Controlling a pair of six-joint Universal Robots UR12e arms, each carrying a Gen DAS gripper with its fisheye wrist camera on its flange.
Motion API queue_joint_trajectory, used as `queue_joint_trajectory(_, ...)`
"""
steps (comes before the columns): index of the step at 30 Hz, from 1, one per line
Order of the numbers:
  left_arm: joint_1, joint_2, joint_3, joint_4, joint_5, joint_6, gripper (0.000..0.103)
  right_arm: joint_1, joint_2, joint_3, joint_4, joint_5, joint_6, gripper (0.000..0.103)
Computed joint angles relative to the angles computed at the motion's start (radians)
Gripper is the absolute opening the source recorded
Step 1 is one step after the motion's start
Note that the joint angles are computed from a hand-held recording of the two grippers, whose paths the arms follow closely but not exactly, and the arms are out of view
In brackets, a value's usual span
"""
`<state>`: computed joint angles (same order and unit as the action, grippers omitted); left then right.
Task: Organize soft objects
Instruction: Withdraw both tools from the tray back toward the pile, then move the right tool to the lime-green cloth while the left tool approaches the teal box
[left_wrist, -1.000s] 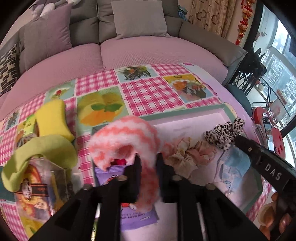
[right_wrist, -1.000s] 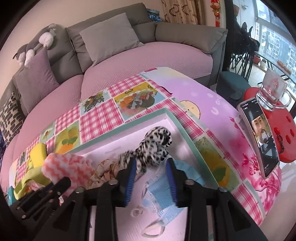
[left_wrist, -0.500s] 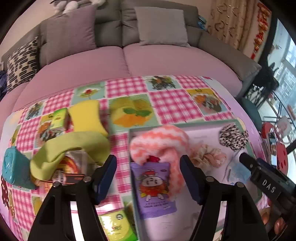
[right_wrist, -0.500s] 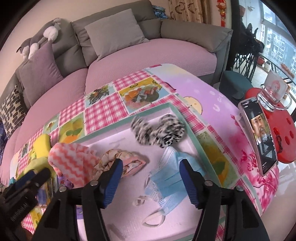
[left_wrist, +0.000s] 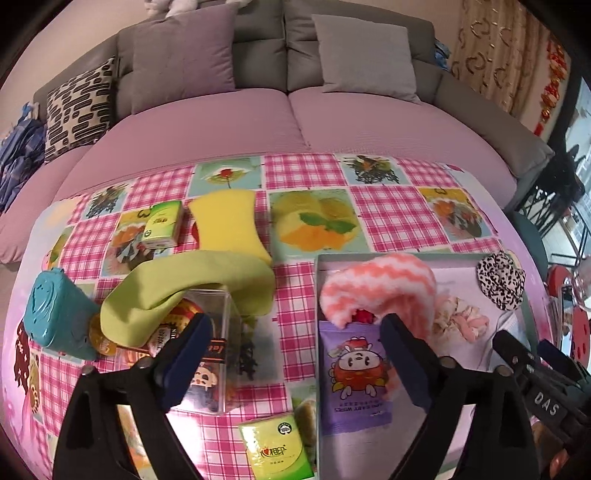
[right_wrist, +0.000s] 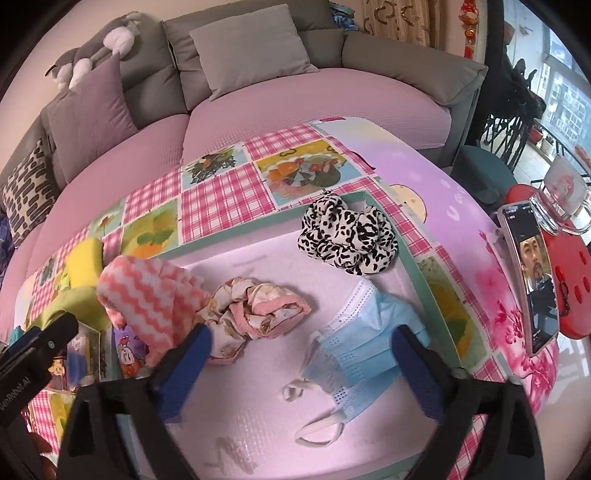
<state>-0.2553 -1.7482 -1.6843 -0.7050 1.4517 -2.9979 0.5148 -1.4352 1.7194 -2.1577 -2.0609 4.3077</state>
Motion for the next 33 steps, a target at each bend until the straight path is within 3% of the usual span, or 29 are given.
queue_joint_trajectory(19, 0.035, 0.017, -0.001, -0.011, -0.022, -0.024, 0.094, 0.01, 0.012, -0.013, -0.022, -0.005, -0.027, 0.103)
queue_joint_trajectory(22, 0.056, 0.033, -0.006, 0.003, -0.035, -0.025, 0.094, 0.023, 0.011, -0.016, -0.071, -0.04, -0.033, 0.103)
queue_joint_trajectory(26, 0.103, 0.055, -0.019, 0.04, -0.042, -0.065, 0.094, 0.044, 0.025, -0.023, -0.211, -0.069, -0.101, 0.103)
queue_joint_trajectory(29, 0.14, 0.064, -0.027, 0.055, -0.033, -0.102, 0.094, 0.054, 0.054, -0.048, -0.292, -0.046, -0.175, 0.103)
queue_joint_trajectory(33, 0.179, 0.067, -0.031, 0.057, 0.02, -0.143, 0.094, 0.062, 0.099, -0.096, -0.312, 0.012, -0.24, 0.103)
